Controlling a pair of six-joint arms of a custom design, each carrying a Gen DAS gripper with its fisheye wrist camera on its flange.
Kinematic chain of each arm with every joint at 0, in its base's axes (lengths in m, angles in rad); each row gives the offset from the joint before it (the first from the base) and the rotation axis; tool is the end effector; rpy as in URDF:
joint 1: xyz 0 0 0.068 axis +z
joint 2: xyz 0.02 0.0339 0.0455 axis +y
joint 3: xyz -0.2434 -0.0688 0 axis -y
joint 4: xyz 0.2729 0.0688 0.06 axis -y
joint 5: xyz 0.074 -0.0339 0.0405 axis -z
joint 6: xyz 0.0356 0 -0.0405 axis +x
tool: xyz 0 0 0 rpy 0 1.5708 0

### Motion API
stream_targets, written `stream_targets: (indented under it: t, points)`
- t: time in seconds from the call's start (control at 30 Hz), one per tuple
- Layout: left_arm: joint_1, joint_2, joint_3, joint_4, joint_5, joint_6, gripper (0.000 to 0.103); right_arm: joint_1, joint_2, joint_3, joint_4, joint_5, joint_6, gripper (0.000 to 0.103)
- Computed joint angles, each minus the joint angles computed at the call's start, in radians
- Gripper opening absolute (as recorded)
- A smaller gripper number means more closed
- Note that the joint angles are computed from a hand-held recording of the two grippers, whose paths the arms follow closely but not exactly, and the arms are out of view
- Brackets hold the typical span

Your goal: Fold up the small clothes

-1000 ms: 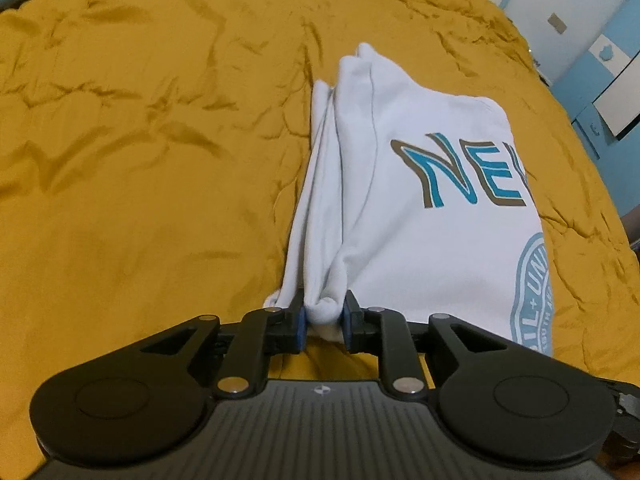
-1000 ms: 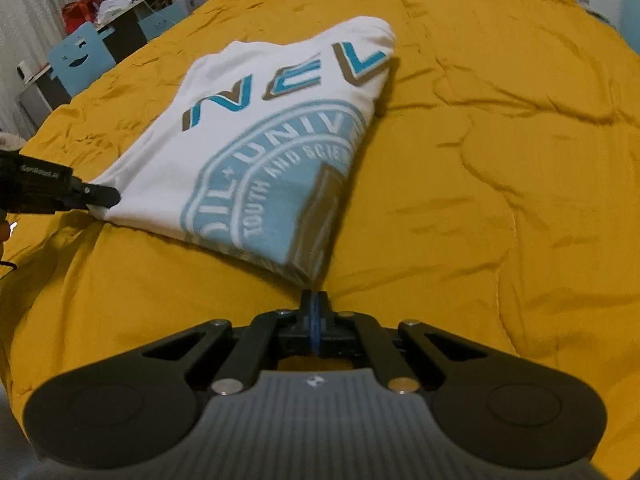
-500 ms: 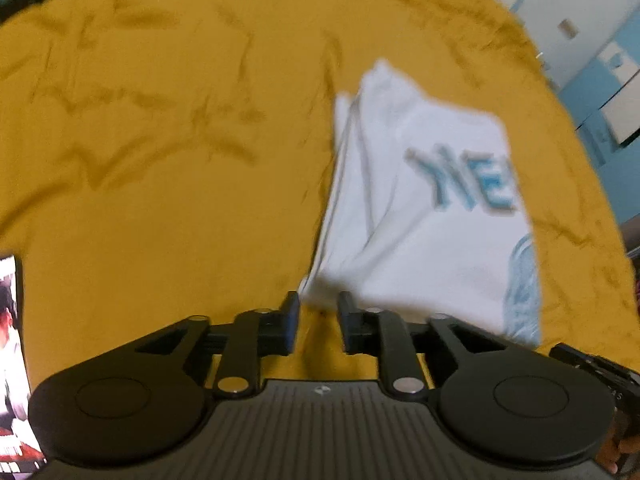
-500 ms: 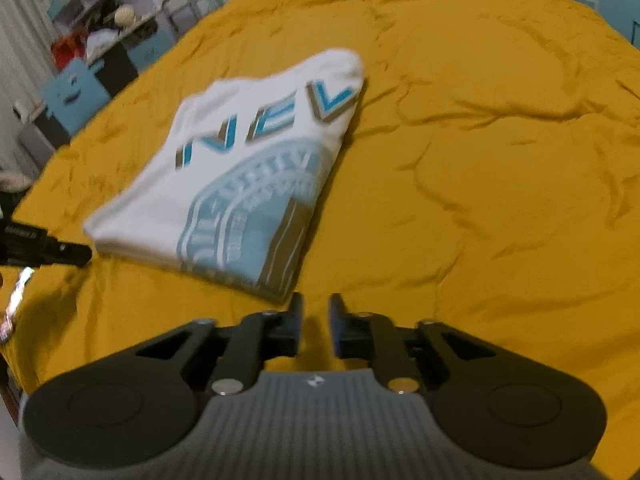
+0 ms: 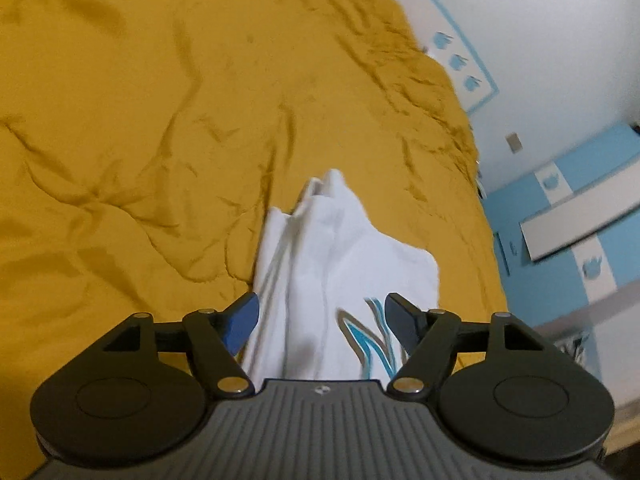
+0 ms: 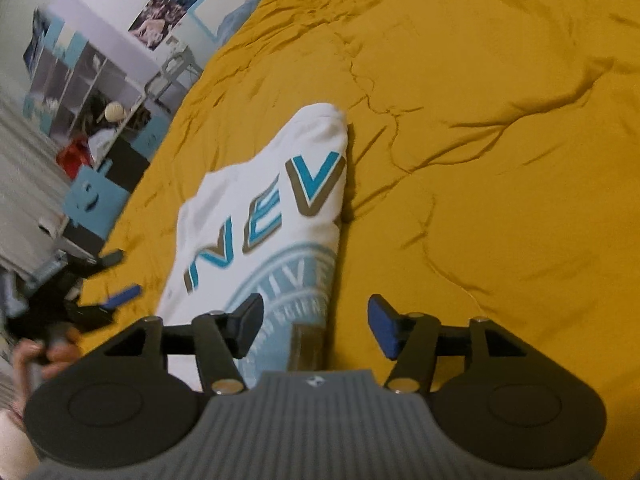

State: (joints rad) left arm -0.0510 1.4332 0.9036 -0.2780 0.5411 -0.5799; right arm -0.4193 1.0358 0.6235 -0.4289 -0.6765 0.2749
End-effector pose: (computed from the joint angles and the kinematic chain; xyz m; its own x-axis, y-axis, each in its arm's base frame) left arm 0.3233 -0.0349 0.1930 -0.8225 -0.4283 -0.3743 -0.0614 0.7211 -0.6901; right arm 0.2263 -0.0765 0.1926 -0.6726 0.5315 -0.5149 0.1235 0.7666 0.6301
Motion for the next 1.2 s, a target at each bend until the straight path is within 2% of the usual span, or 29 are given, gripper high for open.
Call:
stream_targets:
  t: [0.23,0.37,0.47,0.53,0.57,0.63,0.73,0.77,0.83,0.9,1.03,1.2]
  points:
    - [-0.002,0.263,0.122,0.097,0.028,-0.038,0.084,0.036,0.302,0.144,0.133,-0.023,0.129,0.062]
    - [0.004,0.342,0.156,0.167,0.052,-0.052,0.08,0.046,0.478,0.237,0.222,-0.051,0.226,0.062]
    - [0.004,0.394,0.185,0.188,0.072,-0.046,0.067,0.053,0.582,0.3,0.28,-0.074,0.296,0.06]
    - [-0.002,0.419,0.201,0.205,0.077,-0.047,0.056,0.059,0.651,0.346,0.314,-0.09,0.338,0.056]
    - [-0.004,0.424,0.202,0.211,0.076,-0.046,0.054,0.064,0.68,0.365,0.333,-0.095,0.36,0.055]
    - [-0.005,0.427,0.199,0.216,0.069,-0.05,0.044,0.069,0.732,0.392,0.377,-0.107,0.416,0.044]
    - [-0.009,0.411,0.188,0.218,0.054,-0.065,0.034,0.074,0.787,0.404,0.468,-0.122,0.521,0.03]
    - [-0.013,0.403,0.187,0.215,0.041,-0.071,0.032,0.078,0.802,0.414,0.475,-0.124,0.539,0.029]
    - [-0.023,0.363,0.169,0.211,0.014,-0.078,0.025,0.089,0.798,0.427,0.454,-0.106,0.516,0.019]
    - [-0.036,0.314,0.148,0.206,-0.019,-0.061,0.023,0.101,0.767,0.423,0.441,-0.08,0.474,0.014]
    - [-0.061,0.187,0.094,0.179,-0.096,-0.04,0.017,0.122,0.655,0.382,0.445,-0.043,0.427,0.012]
    - [-0.067,-0.006,0.007,0.171,-0.115,-0.036,0.017,0.156,0.47,0.339,0.39,0.004,0.345,0.012]
